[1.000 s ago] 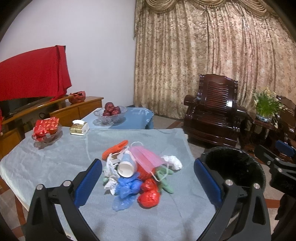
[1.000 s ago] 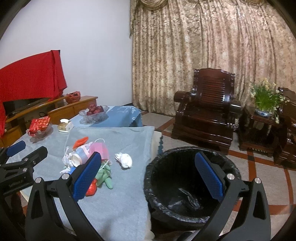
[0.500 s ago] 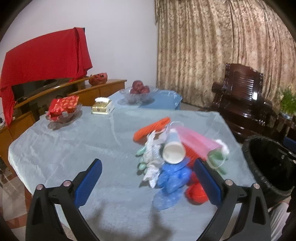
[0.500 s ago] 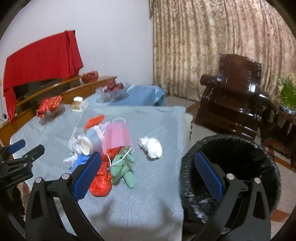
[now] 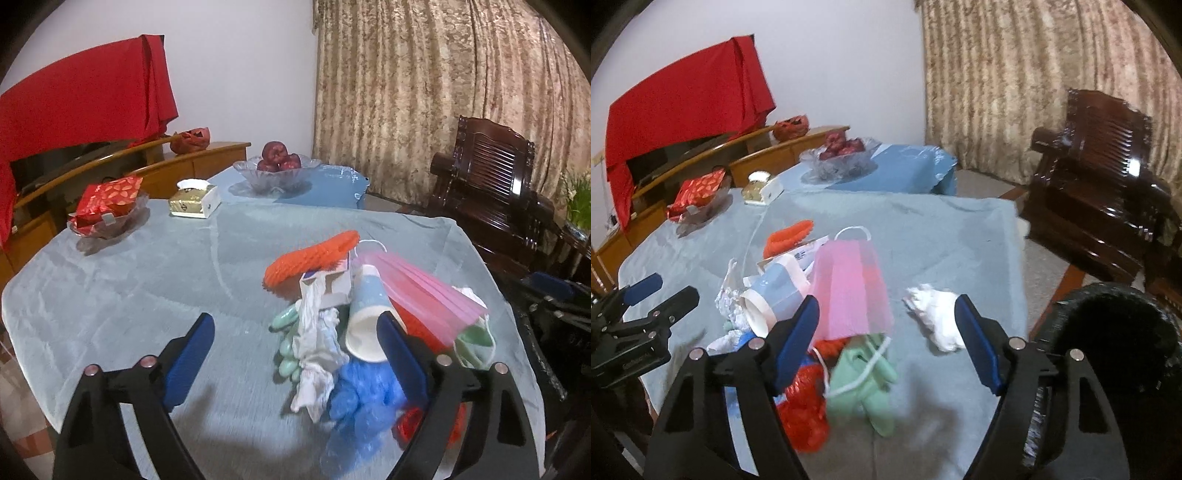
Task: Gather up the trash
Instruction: 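Grasp the pink face mask with the right tool while the left tool grasps the white paper cup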
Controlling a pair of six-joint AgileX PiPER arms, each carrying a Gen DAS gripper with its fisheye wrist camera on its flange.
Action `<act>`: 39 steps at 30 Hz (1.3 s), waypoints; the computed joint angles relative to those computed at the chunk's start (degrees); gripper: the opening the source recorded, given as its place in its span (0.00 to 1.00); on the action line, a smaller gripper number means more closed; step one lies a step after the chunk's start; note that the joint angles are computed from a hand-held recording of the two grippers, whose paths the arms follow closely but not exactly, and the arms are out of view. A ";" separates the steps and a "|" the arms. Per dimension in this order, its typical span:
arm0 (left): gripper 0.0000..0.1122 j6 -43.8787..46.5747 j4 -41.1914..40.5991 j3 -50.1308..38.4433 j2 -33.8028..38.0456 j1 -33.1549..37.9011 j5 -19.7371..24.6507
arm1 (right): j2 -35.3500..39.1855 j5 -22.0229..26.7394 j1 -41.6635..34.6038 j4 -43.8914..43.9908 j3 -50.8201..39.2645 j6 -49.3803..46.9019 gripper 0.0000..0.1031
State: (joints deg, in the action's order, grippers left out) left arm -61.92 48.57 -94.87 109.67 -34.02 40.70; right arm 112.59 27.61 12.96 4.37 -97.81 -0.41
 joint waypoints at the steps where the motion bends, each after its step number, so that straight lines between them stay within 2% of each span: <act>1: 0.78 0.11 0.30 -0.17 0.30 0.07 0.11 | 1.20 0.63 0.19 0.37 -1.43 -0.58 0.70; 8: 0.78 1.71 0.67 -1.36 2.04 1.36 0.50 | 11.13 7.94 1.49 1.97 -13.75 -3.05 0.66; 10: 0.78 1.72 0.88 -1.35 2.14 1.57 0.43 | 13.48 10.48 1.22 4.05 -17.05 -4.94 0.59; 14: 0.78 3.19 -0.31 -2.16 2.65 2.19 0.03 | 16.37 15.75 -0.25 13.15 -21.70 -13.02 0.23; 17: 0.78 4.23 -1.12 -3.12 3.22 2.28 -0.27 | 15.07 14.30 -0.67 16.35 -19.89 -17.19 0.09; 19: 0.78 4.92 -1.73 -3.68 3.42 2.16 -0.52 | 13.75 13.16 -1.09 18.00 -18.43 -18.77 0.05; 24: 0.78 6.02 -2.81 -5.29 3.98 1.23 -0.92 | 9.98 10.66 -3.43 23.81 -14.87 -22.03 0.02; 29: 0.79 9.22 -5.31 -9.76 6.92 0.25 -1.10 | 6.77 7.33 -5.19 24.68 -10.63 -22.61 0.01; 32: 0.78 11.46 -7.08 -13.67 9.83 -0.16 -0.33 | 6.50 6.92 -5.89 24.22 -9.60 -22.66 0.01; 33: 0.77 13.10 -8.52 -15.65 11.26 -0.20 0.08 | 6.47 6.81 -6.23 24.49 -9.13 -22.78 0.01; 35: 0.68 17.10 -11.65 -20.07 14.07 -0.15 1.55 | 6.22 6.40 -6.84 25.37 -7.93 -23.50 0.01; 36: 0.66 18.38 -12.55 -21.59 15.14 -0.28 2.21 | 6.23 6.41 -7.08 25.70 -7.70 -23.74 0.01; 39: 0.59 22.82 -15.75 -28.36 19.43 -0.46 5.91 | 6.05 6.27 -7.49 26.83 -6.92 -24.81 0.01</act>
State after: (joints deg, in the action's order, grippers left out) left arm -39.10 32.83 -123.24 129.10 -34.48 46.61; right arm 118.64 33.88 5.47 31.19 -104.73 -25.22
